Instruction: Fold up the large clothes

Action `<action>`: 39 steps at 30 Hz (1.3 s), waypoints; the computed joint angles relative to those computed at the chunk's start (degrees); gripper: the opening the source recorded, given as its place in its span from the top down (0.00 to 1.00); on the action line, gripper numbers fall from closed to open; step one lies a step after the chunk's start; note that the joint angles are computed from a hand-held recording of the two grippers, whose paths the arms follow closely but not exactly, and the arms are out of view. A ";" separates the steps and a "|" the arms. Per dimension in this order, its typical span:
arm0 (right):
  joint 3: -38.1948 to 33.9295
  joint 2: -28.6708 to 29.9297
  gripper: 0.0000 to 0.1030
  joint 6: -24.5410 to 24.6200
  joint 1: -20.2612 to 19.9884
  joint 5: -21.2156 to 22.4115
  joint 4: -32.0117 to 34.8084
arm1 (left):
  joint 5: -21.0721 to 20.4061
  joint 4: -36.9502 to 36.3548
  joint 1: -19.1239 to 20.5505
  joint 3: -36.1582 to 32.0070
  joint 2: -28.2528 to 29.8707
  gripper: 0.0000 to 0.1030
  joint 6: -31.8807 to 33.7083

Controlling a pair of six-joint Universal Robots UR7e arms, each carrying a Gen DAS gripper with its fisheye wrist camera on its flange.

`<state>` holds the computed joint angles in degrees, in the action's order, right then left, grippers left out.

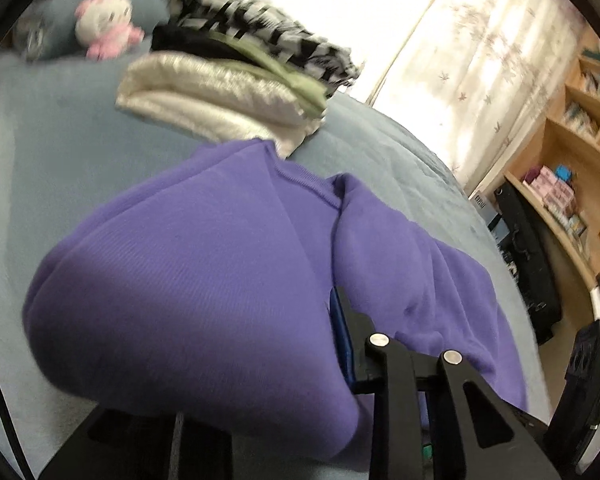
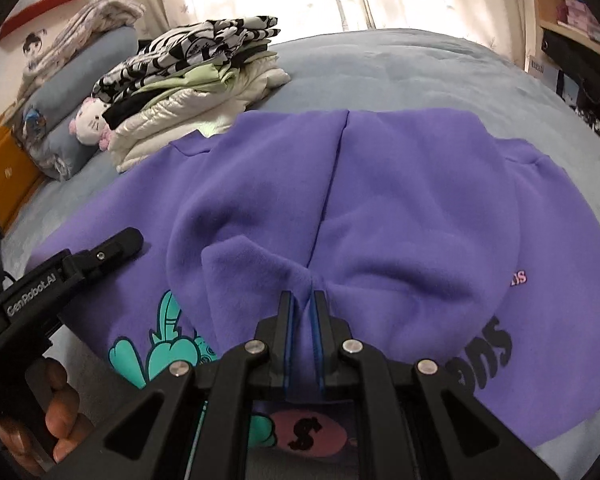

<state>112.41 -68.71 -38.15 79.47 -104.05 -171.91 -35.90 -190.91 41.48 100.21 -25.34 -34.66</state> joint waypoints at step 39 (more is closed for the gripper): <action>-0.58 -19.99 0.92 16.10 -21.00 26.70 20.95 | -9.81 32.57 -9.90 -48.18 26.01 0.79 32.89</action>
